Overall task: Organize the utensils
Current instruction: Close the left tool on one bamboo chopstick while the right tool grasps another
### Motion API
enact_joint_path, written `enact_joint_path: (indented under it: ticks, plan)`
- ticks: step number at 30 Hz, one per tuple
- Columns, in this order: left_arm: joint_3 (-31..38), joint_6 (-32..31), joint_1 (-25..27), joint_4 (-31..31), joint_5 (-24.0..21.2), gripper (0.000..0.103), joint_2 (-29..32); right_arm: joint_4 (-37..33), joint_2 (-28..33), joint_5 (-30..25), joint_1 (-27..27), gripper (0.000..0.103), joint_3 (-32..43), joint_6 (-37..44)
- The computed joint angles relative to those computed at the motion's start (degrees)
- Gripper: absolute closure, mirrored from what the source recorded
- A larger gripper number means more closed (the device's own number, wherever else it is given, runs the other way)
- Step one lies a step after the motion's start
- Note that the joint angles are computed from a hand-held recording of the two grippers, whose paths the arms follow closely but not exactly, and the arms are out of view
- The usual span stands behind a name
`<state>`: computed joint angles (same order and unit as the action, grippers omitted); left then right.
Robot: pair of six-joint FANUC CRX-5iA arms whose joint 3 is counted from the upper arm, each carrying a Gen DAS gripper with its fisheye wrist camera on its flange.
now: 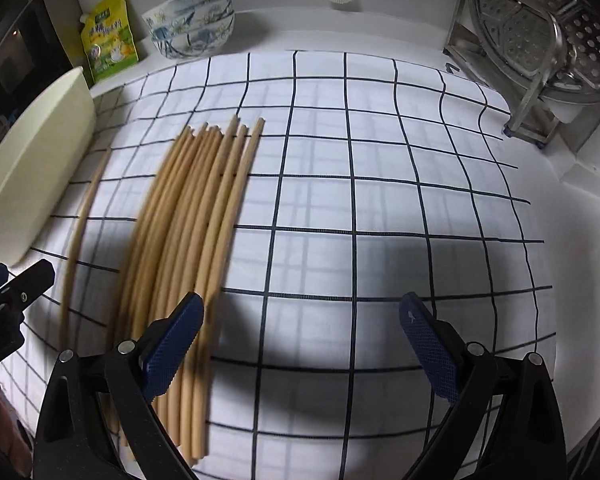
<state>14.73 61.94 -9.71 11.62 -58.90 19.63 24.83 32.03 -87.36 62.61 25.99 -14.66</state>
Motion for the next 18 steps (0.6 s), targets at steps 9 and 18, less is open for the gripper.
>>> enact_joint_path:
  ticks: [9,18]
  plan:
    - [0.07,1.0,-0.93,-2.38,0.53,0.006,1.09,-0.39,0.79,0.0,-0.12,0.009,0.74,0.9]
    - [0.62,1.73,-1.76,-3.29,1.69,0.007,1.97,0.73,1.53,-1.95,0.54,0.014,0.93,2.15]
